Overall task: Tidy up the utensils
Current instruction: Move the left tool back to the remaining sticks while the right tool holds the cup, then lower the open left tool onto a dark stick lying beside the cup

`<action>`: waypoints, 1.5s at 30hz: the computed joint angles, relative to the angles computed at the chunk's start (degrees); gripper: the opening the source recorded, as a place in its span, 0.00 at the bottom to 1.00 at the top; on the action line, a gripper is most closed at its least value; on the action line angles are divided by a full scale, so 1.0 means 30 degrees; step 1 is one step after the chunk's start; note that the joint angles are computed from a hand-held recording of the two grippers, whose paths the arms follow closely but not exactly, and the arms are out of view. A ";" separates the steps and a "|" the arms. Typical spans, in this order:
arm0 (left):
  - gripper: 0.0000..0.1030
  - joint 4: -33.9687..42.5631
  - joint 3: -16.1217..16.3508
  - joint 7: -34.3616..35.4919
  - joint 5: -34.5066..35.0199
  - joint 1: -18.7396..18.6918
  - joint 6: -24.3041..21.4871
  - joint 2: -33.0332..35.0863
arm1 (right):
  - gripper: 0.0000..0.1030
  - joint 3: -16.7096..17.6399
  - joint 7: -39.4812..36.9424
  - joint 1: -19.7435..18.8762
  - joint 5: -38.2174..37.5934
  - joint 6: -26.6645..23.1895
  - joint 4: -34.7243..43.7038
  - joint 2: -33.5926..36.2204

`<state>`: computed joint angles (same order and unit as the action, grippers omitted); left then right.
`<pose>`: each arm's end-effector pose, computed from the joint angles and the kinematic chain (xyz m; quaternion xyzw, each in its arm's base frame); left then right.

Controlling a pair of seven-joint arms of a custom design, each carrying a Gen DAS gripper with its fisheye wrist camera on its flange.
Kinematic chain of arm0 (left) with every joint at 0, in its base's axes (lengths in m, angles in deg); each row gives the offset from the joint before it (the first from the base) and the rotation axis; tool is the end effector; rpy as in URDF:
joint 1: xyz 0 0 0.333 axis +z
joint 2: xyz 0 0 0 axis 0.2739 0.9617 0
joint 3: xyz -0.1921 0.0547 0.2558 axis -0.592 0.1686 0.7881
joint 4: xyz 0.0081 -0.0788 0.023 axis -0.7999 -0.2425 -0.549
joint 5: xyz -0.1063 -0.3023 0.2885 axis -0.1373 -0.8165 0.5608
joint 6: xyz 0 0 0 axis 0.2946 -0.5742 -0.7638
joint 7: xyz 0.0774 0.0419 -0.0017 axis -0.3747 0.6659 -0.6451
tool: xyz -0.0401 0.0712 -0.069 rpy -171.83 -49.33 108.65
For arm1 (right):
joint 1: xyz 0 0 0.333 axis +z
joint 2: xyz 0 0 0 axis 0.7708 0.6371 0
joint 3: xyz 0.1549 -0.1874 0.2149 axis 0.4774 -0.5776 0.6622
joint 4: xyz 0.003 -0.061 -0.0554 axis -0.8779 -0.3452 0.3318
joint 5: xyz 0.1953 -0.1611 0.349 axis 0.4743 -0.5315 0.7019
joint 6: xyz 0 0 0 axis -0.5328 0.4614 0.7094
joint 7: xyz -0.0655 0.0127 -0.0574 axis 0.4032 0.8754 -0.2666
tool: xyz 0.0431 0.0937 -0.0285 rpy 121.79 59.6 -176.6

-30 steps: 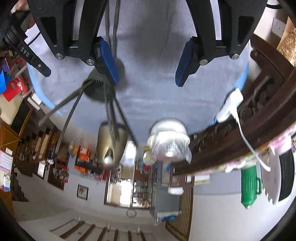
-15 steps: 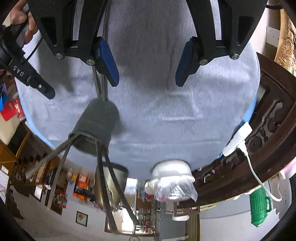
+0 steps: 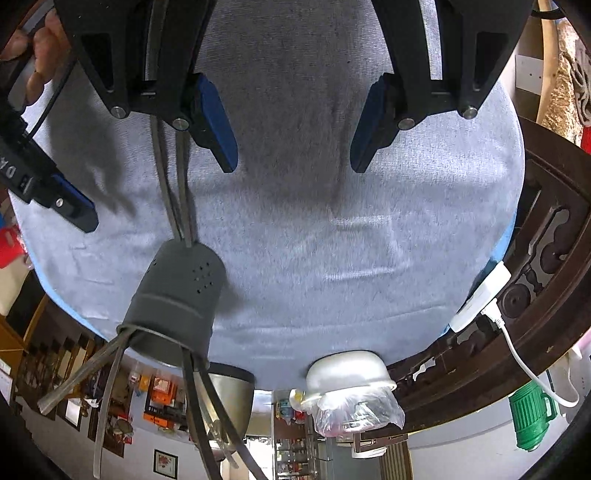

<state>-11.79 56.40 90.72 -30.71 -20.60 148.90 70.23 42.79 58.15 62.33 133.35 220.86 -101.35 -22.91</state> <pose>0.5977 -0.4882 0.4016 -0.8052 0.5166 -0.1420 0.2542 0.6701 0.2884 0.3672 -0.6754 0.5536 0.0535 0.4842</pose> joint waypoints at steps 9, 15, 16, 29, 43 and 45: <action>0.62 -0.0677 0.0013 -0.0365 0.0240 0.0032 -0.0070 -0.0410 | 0.53 -0.0029 -0.1713 0.0620 0.0111 0.1111 -0.0566 -0.0656; 0.62 -0.1027 0.0009 -0.0748 0.0891 -0.0028 -0.0272 -0.0713 | 0.35 -0.1166 0.2440 0.2187 -0.6311 0.1511 -0.0835 -0.0911; 0.62 -0.1035 0.0013 -0.0804 0.1022 -0.0060 -0.0378 -0.0746 | 0.35 -0.1234 0.3076 0.2289 -0.7150 0.1403 -0.0831 -0.0915; 0.62 -0.1339 -0.0193 -0.0843 0.1476 0.0115 -0.0515 -0.0964 | 0.35 -0.1678 1.0565 0.2557 -1.5130 -0.1549 0.1283 0.0529; 0.62 -0.2000 -0.0278 -0.1100 0.1215 0.0473 0.0001 -0.1216 | 0.26 -0.1862 1.3631 0.3127 -1.8955 -0.2678 0.3215 0.2018; 0.62 -0.2040 -0.0268 -0.1150 0.1239 0.0470 0.0041 -0.1235 | 0.25 -0.1702 1.3669 0.3000 -1.9065 -0.2662 0.3275 0.2107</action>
<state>-17.91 55.60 87.28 -26.99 -19.19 149.02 66.53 37.69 99.16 71.33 76.16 212.87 -91.53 -16.58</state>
